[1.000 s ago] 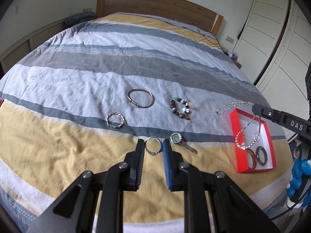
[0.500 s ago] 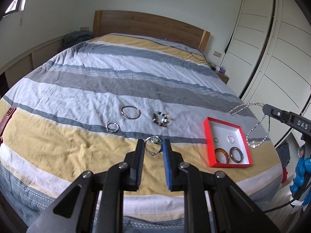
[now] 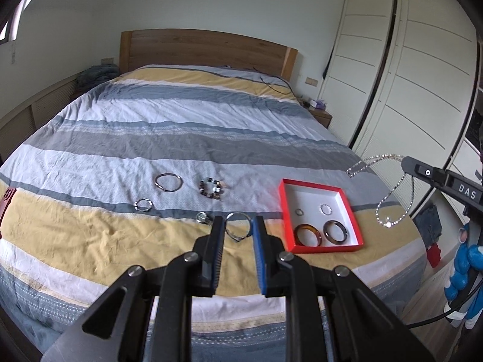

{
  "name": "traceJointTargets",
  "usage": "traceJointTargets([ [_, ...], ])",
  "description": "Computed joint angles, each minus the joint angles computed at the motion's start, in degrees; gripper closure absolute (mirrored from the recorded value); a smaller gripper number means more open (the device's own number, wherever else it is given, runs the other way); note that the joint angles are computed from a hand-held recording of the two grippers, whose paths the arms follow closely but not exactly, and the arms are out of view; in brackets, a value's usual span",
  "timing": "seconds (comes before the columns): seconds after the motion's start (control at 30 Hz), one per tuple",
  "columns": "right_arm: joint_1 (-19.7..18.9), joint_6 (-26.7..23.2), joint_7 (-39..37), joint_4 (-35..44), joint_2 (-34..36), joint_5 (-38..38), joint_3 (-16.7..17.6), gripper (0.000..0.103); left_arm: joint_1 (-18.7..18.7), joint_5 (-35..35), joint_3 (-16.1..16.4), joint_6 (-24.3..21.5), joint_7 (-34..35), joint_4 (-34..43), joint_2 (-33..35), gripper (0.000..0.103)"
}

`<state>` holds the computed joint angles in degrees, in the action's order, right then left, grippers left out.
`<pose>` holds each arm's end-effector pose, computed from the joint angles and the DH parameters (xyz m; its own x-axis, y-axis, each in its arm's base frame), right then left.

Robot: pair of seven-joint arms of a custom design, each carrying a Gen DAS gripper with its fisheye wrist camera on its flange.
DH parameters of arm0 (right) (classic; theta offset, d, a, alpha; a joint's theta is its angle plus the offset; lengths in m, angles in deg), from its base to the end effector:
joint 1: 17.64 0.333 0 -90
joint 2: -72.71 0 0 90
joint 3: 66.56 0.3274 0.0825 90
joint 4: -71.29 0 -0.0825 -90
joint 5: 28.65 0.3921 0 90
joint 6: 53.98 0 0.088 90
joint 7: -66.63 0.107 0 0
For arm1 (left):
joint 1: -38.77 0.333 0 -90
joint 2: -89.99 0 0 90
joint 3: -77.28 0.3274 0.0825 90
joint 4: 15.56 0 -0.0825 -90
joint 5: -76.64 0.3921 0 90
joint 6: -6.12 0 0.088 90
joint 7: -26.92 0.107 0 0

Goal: Organize jewelry
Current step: 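Carry the ring and necklace into the red box and open both tools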

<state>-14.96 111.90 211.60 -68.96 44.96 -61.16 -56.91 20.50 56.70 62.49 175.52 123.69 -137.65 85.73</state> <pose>0.4321 0.1381 0.5797 -0.1372 -0.9734 -0.1835 -0.5369 0.2287 -0.8120 0.4968 -0.3007 0.5534 -0.4581 -0.8674 0.1946 -0.6251 0.1586 -0.7643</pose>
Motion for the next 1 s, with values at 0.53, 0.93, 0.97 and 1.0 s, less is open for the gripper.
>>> traceJointTargets([
  [0.53, -0.62, 0.12, -10.24, -1.83, 3.97, 5.77, -7.55, 0.100, -5.25, 9.89, -1.78, -7.54, -5.43, 19.39, 18.85, 0.085],
  [0.93, 1.70, 6.05, -23.77, 1.48, 19.27, 20.84, -15.60, 0.100, -13.54, 17.42, 0.66, -20.57, -5.47, 46.86, 40.89, 0.085],
  [0.97, 1.96, 6.53, -25.61, 2.05, 20.59, 22.96, -16.07, 0.100, -14.11, 17.62, 0.81, -21.95, -5.46, 49.88, 43.06, 0.085],
  [1.0, 2.04, 6.89, -27.33, 2.73, 21.90, 24.93, -16.32, 0.100, -14.64, 17.75, 0.97, -23.26, -5.48, 52.72, 45.10, 0.085],
])
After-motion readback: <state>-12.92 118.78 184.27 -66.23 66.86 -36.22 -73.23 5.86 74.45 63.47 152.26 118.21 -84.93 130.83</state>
